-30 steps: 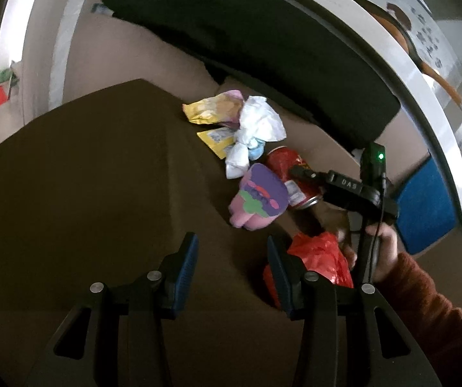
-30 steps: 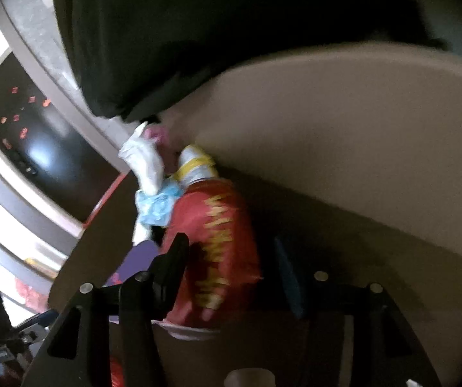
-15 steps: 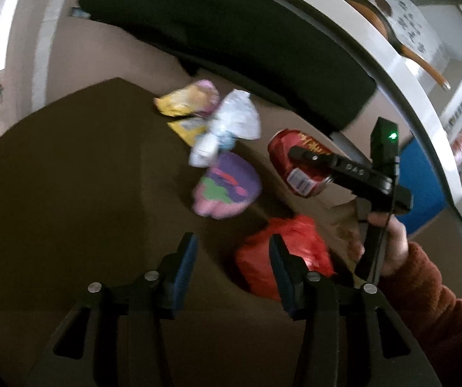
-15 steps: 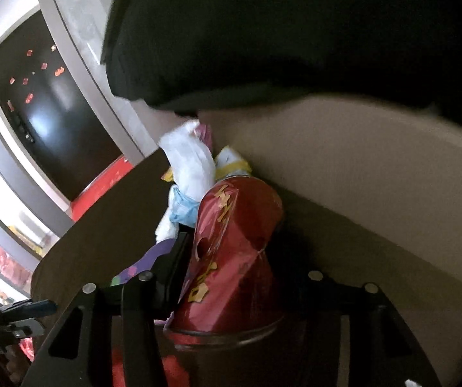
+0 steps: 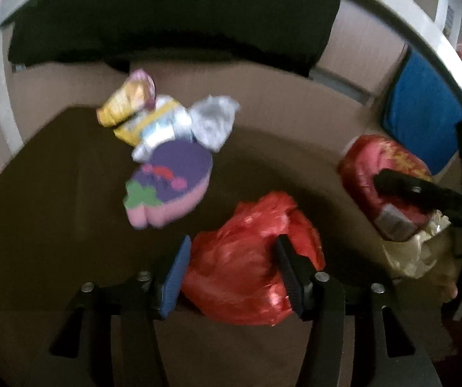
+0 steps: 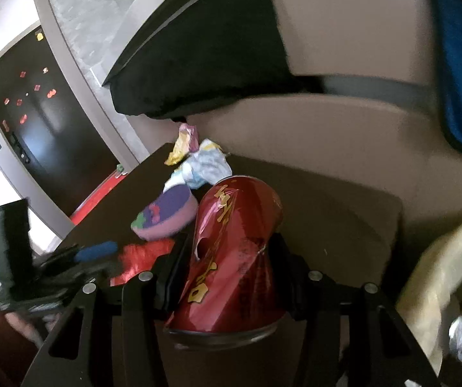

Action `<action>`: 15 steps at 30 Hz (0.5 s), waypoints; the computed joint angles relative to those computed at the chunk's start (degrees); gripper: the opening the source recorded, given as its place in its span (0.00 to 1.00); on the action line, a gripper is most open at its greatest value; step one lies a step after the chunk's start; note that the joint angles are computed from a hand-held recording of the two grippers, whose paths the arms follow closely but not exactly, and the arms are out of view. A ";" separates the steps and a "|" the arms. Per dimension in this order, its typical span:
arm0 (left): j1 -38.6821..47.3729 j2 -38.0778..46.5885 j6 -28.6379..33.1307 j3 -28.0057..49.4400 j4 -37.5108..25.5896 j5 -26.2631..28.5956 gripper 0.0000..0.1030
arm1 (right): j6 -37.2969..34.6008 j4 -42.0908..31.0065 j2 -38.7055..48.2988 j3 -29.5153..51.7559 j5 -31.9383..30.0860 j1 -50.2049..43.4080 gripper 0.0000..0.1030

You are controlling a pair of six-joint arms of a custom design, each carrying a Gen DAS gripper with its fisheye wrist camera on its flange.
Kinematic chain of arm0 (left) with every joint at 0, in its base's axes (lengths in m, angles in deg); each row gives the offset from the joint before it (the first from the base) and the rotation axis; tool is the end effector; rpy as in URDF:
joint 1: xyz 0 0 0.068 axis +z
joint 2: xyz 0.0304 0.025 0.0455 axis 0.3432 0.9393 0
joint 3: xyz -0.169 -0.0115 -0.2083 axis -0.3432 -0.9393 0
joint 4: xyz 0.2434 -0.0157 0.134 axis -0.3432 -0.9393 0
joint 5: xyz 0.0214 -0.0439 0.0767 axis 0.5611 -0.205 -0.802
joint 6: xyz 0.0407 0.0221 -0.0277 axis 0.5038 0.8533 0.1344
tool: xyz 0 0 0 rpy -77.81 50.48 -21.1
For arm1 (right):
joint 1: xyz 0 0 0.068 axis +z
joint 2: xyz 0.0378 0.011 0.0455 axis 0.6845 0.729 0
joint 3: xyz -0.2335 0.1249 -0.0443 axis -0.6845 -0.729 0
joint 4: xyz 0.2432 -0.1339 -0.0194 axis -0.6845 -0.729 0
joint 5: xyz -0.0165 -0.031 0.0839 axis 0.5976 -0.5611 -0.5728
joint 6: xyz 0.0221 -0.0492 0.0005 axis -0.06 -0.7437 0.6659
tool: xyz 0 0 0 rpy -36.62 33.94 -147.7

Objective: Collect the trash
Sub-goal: 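Grasp the red plastic bag with the left tool while the right tool holds the can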

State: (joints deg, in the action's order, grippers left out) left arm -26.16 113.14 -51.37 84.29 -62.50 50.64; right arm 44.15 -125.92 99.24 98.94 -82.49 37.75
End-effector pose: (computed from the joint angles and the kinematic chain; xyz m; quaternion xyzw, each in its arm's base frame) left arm 0.1637 -0.1480 0.2557 -0.1341 0.9206 -0.0883 0.3560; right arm 0.3190 -0.0043 0.2591 -0.3106 0.8529 0.3103 0.2825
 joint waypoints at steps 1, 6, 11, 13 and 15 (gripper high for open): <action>0.66 -0.94 -0.64 -1.29 1.16 1.85 0.61 | -1.18 -0.25 -0.90 -1.15 -0.05 -1.03 0.45; 4.30 -3.76 -8.17 -4.25 2.99 7.18 0.59 | -5.80 -1.86 -2.17 -3.40 -0.11 -3.79 0.45; 0.40 -1.14 -11.55 -0.55 -0.37 2.98 0.40 | -6.43 -1.41 -3.67 -5.15 -1.00 -4.73 0.45; -2.43 1.06 -13.08 2.29 -3.38 -0.86 0.37 | -6.76 -2.06 -3.91 -5.05 -1.82 -5.31 0.45; -4.67 2.04 -14.53 4.52 -5.68 -4.13 0.35 | -6.39 -1.79 -4.67 -5.45 -2.31 -5.47 0.45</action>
State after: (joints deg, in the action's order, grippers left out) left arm -30.83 115.18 -65.90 88.80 -68.18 46.51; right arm 37.75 -127.72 94.56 93.49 -84.81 32.27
